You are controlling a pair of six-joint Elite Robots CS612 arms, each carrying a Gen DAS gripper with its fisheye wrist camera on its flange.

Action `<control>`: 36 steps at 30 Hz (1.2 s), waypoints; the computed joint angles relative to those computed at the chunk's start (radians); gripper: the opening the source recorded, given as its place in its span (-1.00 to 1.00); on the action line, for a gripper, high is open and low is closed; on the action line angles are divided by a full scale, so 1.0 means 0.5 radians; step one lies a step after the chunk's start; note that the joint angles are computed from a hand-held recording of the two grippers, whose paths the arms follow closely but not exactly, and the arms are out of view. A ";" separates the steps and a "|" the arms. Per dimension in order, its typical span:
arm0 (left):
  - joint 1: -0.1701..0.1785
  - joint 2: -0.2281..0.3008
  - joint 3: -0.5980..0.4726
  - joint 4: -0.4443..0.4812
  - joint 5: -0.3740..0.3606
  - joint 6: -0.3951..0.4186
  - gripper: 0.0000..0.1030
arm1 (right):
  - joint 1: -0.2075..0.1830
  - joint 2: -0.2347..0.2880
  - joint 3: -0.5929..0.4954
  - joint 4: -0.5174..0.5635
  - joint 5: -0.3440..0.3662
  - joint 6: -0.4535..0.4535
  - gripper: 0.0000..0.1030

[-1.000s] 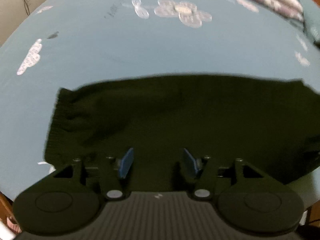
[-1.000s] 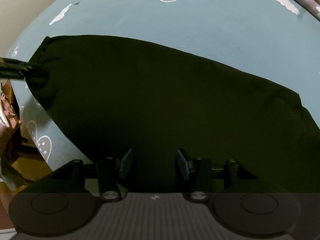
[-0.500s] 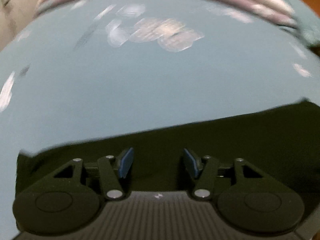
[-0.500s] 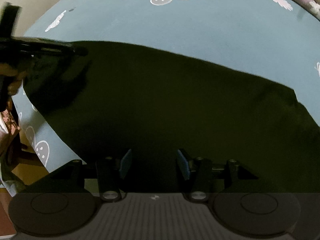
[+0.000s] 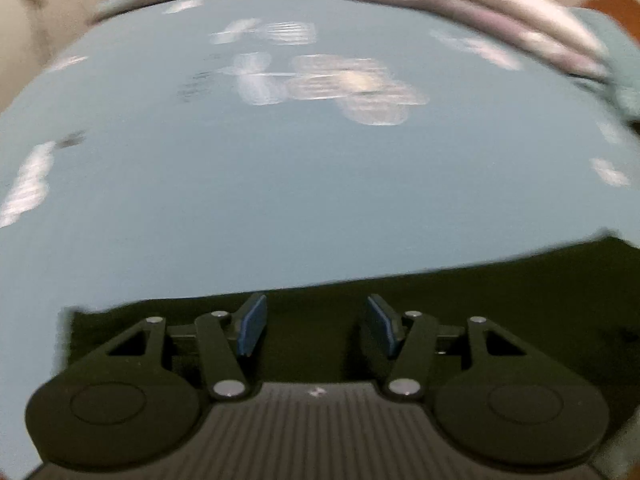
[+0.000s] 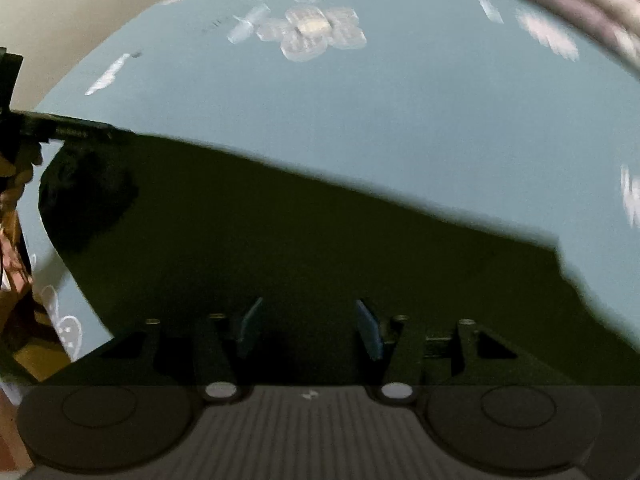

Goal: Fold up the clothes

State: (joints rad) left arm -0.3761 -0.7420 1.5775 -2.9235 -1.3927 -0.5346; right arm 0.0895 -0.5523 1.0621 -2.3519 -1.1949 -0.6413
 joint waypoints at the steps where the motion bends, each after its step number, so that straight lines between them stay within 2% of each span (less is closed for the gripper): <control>1: -0.013 0.002 -0.008 -0.027 -0.083 0.015 0.07 | 0.002 0.026 -0.056 0.013 0.002 -0.101 0.01; 2: -0.023 0.014 -0.023 -0.061 -0.180 0.037 0.07 | 0.005 0.054 -0.114 0.029 0.005 -0.204 -0.04; 4: -0.046 0.054 -0.073 -0.109 -0.321 0.093 0.07 | 0.010 0.116 -0.237 0.073 0.025 -0.414 -0.32; 7: -0.081 0.110 -0.142 -0.107 -0.475 0.206 0.09 | 0.023 0.232 -0.443 0.214 0.053 -0.745 -0.50; 10: -0.128 0.147 -0.188 -0.031 -0.479 0.228 0.07 | 0.040 0.320 -0.571 0.254 0.019 -1.051 -0.51; 13: -0.138 0.162 -0.178 -0.046 -0.520 0.164 0.08 | 0.049 0.382 -0.684 0.338 -0.048 -1.244 -0.52; 16: -0.138 0.180 -0.196 -0.028 -0.520 0.089 0.08 | 0.057 0.433 -0.777 0.444 -0.100 -1.320 -0.72; 20: -0.135 0.198 -0.216 -0.030 -0.556 0.061 0.09 | 0.064 0.461 -0.806 0.468 -0.134 -1.374 -0.72; 25: -0.130 0.211 -0.242 -0.017 -0.586 0.061 0.10 | 0.072 0.513 -0.923 0.638 -0.166 -1.457 -0.70; 28: -0.119 0.204 -0.230 -0.011 -0.604 0.090 0.11 | 0.081 0.520 -0.930 0.640 -0.184 -1.484 -0.71; 30: -0.116 0.209 -0.244 -0.002 -0.618 0.113 0.12 | 0.084 0.499 -0.878 0.574 -0.190 -1.506 -0.63; 33: -0.117 0.191 -0.217 -0.012 -0.624 0.105 0.13 | 0.085 0.508 -0.903 0.618 -0.189 -1.505 -0.62; 36: -0.118 0.183 -0.203 -0.024 -0.630 0.077 0.13 | 0.087 0.529 -0.964 0.703 -0.191 -1.510 -0.79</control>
State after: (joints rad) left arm -0.4351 -0.6506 1.4758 -2.9357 -1.7075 -0.4959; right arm 0.1328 -0.2878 0.5803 -2.0005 -1.2906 -1.3963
